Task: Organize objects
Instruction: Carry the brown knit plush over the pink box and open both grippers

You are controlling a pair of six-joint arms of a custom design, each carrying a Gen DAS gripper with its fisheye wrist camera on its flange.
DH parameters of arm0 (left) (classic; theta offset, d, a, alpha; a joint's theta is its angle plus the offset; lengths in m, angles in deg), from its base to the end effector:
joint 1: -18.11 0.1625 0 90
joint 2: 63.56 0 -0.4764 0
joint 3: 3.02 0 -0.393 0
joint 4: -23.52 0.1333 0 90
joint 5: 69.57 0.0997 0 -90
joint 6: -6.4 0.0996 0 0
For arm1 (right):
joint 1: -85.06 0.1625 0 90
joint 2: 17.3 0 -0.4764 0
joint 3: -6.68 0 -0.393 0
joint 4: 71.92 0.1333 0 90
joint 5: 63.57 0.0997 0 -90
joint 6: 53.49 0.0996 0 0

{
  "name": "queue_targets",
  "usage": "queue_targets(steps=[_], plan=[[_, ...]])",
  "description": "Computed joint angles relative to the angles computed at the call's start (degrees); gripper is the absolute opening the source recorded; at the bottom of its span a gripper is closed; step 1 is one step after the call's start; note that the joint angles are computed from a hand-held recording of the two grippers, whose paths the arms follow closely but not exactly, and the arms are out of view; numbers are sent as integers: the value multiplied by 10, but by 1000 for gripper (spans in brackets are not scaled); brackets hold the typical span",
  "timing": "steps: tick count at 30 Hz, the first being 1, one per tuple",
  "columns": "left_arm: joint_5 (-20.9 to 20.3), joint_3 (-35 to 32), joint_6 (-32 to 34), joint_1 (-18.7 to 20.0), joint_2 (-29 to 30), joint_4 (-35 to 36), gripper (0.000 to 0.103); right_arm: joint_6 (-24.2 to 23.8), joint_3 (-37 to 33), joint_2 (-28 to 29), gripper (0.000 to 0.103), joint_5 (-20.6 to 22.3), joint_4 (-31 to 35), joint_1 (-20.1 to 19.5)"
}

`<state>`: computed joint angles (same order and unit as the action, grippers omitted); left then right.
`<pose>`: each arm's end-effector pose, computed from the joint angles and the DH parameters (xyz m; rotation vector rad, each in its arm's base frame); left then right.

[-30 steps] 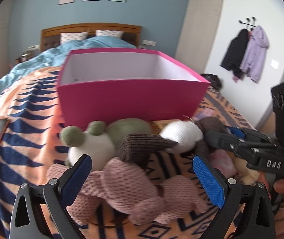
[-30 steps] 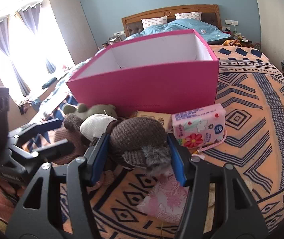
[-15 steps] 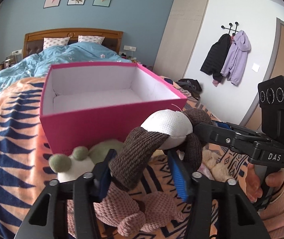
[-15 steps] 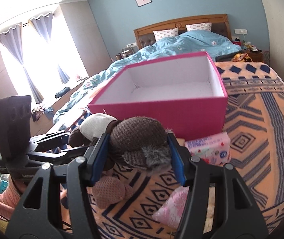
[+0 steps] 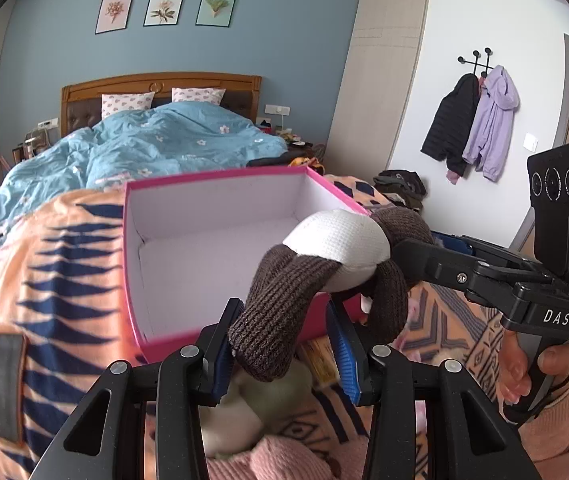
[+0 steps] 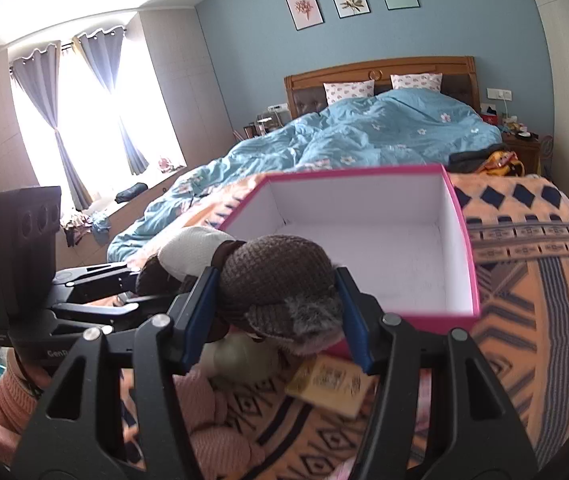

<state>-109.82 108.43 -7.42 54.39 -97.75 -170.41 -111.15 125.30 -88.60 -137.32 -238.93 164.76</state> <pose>-0.3588 -0.5230 0.0341 0.5796 2.3816 -1.1080 0.0597 -0.5730 0.2912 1.2883 -2.6594 0.8847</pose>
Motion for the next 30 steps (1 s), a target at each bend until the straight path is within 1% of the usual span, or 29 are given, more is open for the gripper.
queue_targets(steps=[4, 10, 18, 25, 27, 30], plan=[[16, -22, 19, 11, -2, 17, 43, 17, -30, 25, 60, -9, -3, 20], [19, -46, 11, 38, -3, 54, 43, 36, -71, 71, 60, -43, -8, 40], [25, -66, -18, 64, -1, 106, 43, 65, -116, 121, 60, -88, 9, 45], [50, -77, -41, 69, 4, 150, 43, 81, -141, 154, 62, -130, 25, 47], [61, -76, -44, 67, 6, 154, 43, 85, -146, 161, 64, -141, 29, 48], [77, -72, -45, 63, 7, 143, 43, 80, -154, 170, 65, -158, 42, 49]])
